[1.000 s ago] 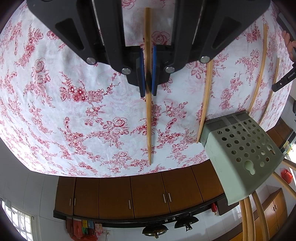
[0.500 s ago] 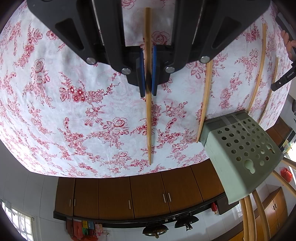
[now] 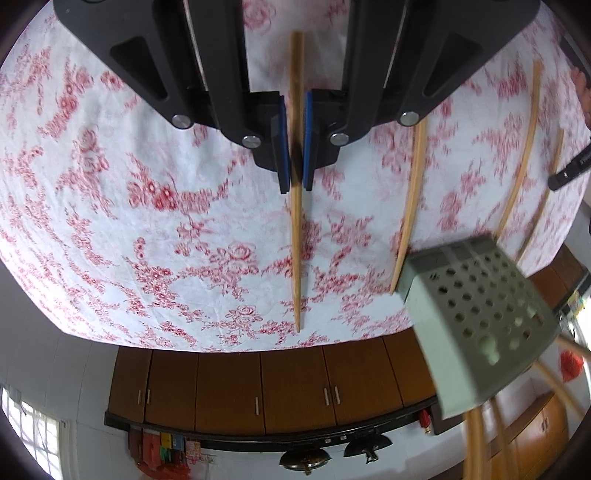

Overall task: Organize utensils
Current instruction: 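Close the left tool on a chopstick while the right tool holds its chopstick, then raise the right tool's chopstick above the holder while the left tool brings its chopstick over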

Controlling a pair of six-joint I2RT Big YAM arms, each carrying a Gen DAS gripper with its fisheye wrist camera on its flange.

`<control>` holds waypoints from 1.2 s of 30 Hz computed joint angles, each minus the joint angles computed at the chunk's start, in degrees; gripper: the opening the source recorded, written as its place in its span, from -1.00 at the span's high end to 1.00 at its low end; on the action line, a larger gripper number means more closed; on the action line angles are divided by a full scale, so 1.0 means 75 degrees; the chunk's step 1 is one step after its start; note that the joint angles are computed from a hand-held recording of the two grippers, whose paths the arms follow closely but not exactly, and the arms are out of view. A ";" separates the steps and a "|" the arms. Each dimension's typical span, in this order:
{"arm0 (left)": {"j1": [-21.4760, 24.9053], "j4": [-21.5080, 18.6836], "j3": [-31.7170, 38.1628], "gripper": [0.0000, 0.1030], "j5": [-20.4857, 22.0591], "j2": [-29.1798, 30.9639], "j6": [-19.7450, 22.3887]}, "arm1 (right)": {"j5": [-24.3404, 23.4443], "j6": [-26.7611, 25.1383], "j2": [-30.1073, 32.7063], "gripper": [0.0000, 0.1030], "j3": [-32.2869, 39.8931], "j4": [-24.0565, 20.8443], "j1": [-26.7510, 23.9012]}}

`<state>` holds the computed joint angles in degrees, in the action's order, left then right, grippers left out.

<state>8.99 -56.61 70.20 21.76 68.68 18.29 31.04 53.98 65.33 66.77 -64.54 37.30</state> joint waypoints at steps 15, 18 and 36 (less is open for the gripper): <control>0.0260 -0.0352 -0.0528 0.74 0.0083 -0.0760 0.0593 | 0.0330 0.0731 -0.0348 0.84 -0.0205 -0.0626 0.0772; 0.0241 -0.0352 -0.0512 0.76 -0.0006 -0.0777 0.0611 | 0.0300 0.0664 -0.0440 0.84 -0.0279 -0.0607 0.0740; 0.1056 -0.0191 0.0632 0.87 0.1606 -0.1142 0.0015 | 0.2733 0.0761 -0.1174 0.85 0.0864 -0.1495 0.1447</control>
